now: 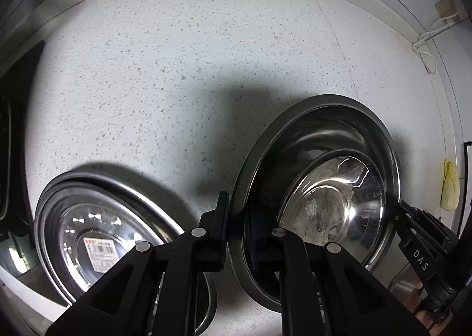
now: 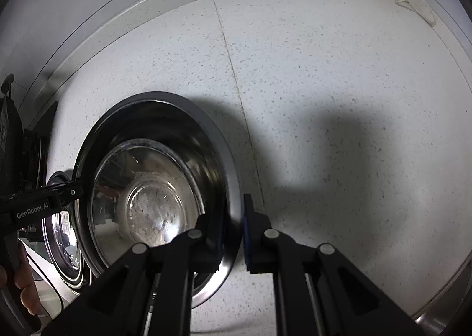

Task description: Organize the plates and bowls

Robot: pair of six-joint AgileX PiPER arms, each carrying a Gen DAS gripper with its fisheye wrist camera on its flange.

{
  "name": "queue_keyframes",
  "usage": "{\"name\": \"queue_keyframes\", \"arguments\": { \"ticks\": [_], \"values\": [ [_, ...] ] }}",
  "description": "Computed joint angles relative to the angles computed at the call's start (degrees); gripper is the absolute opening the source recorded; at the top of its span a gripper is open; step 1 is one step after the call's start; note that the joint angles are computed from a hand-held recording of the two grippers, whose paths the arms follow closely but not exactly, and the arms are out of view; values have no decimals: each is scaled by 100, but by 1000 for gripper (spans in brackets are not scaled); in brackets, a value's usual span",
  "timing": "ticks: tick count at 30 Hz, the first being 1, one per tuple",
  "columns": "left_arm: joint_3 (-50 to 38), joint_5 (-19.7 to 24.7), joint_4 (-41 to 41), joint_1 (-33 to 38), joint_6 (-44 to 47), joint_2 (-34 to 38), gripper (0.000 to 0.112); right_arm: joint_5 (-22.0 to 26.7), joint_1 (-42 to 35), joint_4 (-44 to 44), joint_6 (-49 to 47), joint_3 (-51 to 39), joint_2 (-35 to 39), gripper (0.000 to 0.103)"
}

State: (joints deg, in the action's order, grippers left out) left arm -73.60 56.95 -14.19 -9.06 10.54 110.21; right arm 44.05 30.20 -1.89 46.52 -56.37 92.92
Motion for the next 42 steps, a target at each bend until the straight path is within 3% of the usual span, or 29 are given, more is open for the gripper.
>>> {"name": "queue_keyframes", "arguments": {
  "ticks": [6, 11, 17, 25, 33, 42],
  "values": [
    [254, -38, 59, 293, 64, -538, 11, 436, 348, -289, 241, -391, -220, 10],
    [591, -54, 68, 1029, 401, -1150, 11, 781, 828, -405, 260, -1254, -18, 10],
    [785, -34, 301, 2224, 858, -1506, 12, 1010, 1467, -310, 7, -2636, 895, 10],
    [936, -225, 536, 3442, 1205, -1174, 14, 1383, 1969, 58, -472, -4161, 2281, 10],
    [1366, -512, 750, 3673, 1198, -1033, 14, 1406, 2160, 299, -569, -4344, 2725, 9],
    [1951, -919, 1056, 3125, 777, -1480, 13, 1264, 2177, 270, -467, -4216, 2872, 10]
  ]
}}
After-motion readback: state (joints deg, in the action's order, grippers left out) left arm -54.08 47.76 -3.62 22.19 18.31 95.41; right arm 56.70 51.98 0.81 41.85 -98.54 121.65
